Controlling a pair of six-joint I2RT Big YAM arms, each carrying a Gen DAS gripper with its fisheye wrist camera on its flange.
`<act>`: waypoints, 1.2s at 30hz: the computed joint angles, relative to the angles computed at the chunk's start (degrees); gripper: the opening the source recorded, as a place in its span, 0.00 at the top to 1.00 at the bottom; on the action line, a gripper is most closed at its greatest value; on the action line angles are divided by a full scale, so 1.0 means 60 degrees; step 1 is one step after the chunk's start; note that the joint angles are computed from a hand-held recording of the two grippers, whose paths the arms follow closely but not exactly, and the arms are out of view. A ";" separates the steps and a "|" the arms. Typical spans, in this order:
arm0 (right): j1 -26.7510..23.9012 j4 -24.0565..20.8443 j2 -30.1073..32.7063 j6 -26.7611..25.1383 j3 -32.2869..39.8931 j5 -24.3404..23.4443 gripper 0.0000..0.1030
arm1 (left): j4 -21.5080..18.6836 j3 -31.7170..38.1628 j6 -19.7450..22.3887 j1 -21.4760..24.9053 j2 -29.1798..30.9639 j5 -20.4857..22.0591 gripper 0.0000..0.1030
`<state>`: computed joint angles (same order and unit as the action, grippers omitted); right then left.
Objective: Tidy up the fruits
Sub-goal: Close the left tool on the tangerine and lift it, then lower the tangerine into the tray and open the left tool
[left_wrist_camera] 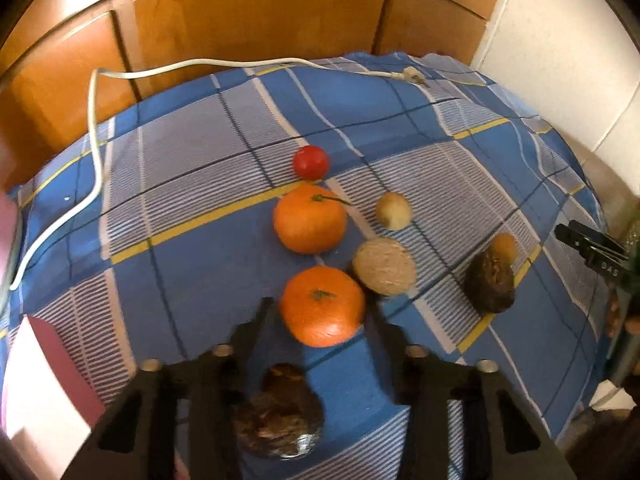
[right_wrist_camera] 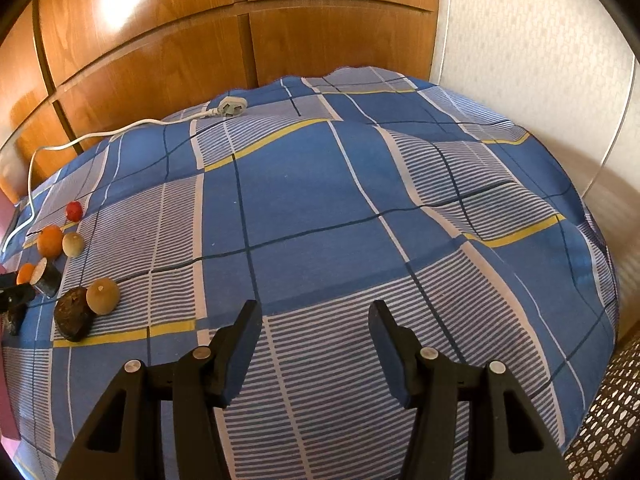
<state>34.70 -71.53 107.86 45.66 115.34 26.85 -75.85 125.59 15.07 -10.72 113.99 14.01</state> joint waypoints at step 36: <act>0.0220 -0.0171 0.0164 0.0108 0.0081 0.0413 0.44 | 0.3179 -0.6555 -0.6465 0.2030 -0.5696 -0.3892 0.61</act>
